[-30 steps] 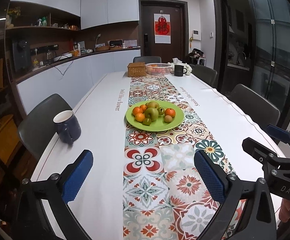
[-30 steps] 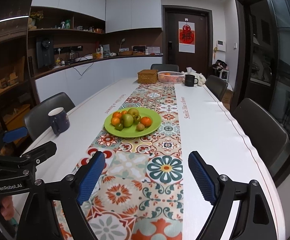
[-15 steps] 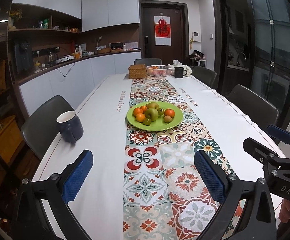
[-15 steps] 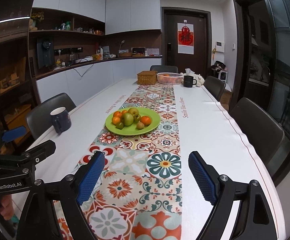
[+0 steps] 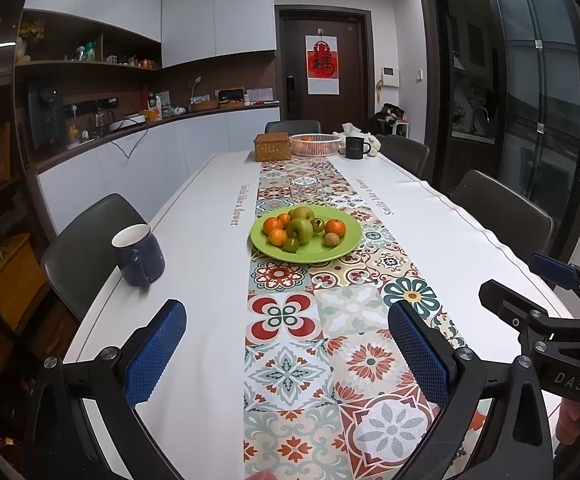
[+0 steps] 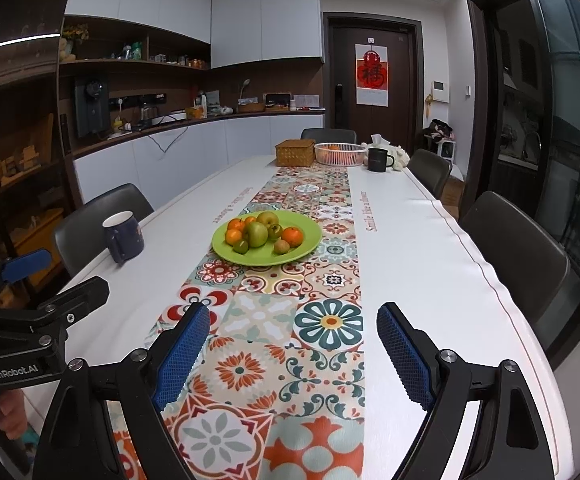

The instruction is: Organize fruits

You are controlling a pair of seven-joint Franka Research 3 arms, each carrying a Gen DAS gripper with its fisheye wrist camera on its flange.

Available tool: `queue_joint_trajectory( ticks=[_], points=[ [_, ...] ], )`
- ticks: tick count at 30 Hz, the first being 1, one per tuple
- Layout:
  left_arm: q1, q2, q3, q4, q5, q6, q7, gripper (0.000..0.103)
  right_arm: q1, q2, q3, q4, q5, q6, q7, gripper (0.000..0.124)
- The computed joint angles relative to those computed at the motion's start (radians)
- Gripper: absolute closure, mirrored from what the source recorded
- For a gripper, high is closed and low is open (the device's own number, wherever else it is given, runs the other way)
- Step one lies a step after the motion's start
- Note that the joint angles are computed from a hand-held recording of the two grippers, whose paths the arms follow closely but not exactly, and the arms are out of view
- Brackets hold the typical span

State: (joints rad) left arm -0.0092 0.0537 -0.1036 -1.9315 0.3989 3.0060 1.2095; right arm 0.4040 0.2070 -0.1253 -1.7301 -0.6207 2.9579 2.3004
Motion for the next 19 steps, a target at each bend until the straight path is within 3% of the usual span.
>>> queue_joint_trajectory(
  ticks=[19],
  points=[
    [0.001, 0.007, -0.001, 0.011, -0.013, -0.019, 0.003, 0.000, -0.005, 0.003, 0.006, 0.000, 0.031, -0.004, -0.032, 0.038]
  ],
)
